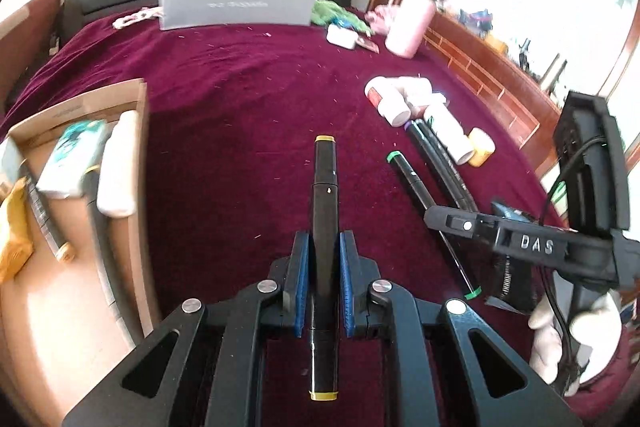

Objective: Organize objects
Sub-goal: 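Carry both held markers over the cardboard tray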

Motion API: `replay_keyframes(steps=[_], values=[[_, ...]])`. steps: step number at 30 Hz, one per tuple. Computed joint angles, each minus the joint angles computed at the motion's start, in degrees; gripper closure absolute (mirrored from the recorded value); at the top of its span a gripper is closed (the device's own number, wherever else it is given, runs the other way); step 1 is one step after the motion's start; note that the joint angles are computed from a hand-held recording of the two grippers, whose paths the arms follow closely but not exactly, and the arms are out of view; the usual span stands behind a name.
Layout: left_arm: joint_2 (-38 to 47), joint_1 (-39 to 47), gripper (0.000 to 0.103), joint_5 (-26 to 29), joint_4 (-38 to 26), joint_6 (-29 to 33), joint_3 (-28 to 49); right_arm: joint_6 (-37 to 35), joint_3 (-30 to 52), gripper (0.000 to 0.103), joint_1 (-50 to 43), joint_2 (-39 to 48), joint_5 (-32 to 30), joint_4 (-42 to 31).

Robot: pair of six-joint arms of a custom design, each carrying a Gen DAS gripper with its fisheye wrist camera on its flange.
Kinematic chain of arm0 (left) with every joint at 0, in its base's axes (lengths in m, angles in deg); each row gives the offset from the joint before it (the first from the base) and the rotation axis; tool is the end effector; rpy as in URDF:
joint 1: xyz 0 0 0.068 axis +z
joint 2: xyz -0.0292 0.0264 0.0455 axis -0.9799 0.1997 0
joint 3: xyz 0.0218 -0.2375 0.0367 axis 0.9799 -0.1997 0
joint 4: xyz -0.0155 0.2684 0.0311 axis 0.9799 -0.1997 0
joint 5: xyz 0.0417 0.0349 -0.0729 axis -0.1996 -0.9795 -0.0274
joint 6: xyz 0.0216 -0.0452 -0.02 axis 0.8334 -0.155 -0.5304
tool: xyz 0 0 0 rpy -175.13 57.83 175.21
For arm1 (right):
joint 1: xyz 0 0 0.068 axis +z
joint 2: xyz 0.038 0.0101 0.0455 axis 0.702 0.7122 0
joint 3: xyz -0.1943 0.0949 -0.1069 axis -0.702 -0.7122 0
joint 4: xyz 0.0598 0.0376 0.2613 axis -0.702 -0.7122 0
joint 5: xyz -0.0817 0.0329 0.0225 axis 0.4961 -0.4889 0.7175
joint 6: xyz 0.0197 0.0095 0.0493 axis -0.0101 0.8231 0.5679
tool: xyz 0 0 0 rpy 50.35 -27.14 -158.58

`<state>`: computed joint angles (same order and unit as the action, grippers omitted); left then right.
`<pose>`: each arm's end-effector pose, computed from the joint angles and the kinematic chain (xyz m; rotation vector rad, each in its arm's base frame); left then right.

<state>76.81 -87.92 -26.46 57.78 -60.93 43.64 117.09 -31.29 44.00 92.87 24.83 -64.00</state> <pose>0.2774 -0.0650 0.1344 0.8980 2.3951 -0.6377 0.1973 0.0044 0.0772 0.6176 2.4425 0.4525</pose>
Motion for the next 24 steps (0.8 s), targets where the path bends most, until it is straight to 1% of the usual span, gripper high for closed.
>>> replay_keyframes(steps=[3, 5, 8, 12, 15, 19, 24], values=[[-2.3, 5.3, 0.092, 3.5, -2.3, 1.8, -0.6, 1.1, -1.2, 0.089, -1.6, -3.7, -3.8, -0.7], [-2.7, 8.4, 0.092, 5.1, -3.7, 2.8, -0.4, 1.9, -1.5, 0.089, -1.1, -6.8, -4.9, -2.1], [-2.6, 13.4, 0.092, 7.4, -5.7, 5.0, 0.2, 3.3, -1.2, 0.089, 1.2, -10.5, -5.1, -4.3], [-1.2, 19.9, 0.091, 9.7, -8.0, 8.0, 1.6, 5.5, 0.9, 0.089, 6.6, -11.7, -3.4, -5.3], [0.7, 24.3, 0.091, 10.8, -9.4, 9.9, 3.6, 7.2, 3.5, 0.089, 11.3, -9.3, -1.7, -4.2], [2.9, 29.3, 0.091, 10.7, -9.9, 11.1, 6.4, 9.2, 8.2, 0.088, 17.7, -2.6, 0.6, -1.1], [8.8, 33.8, 0.091, 9.7, -9.2, 10.9, 11.8, 10.2, 15.3, 0.088, 22.1, 6.7, 0.4, 1.8]])
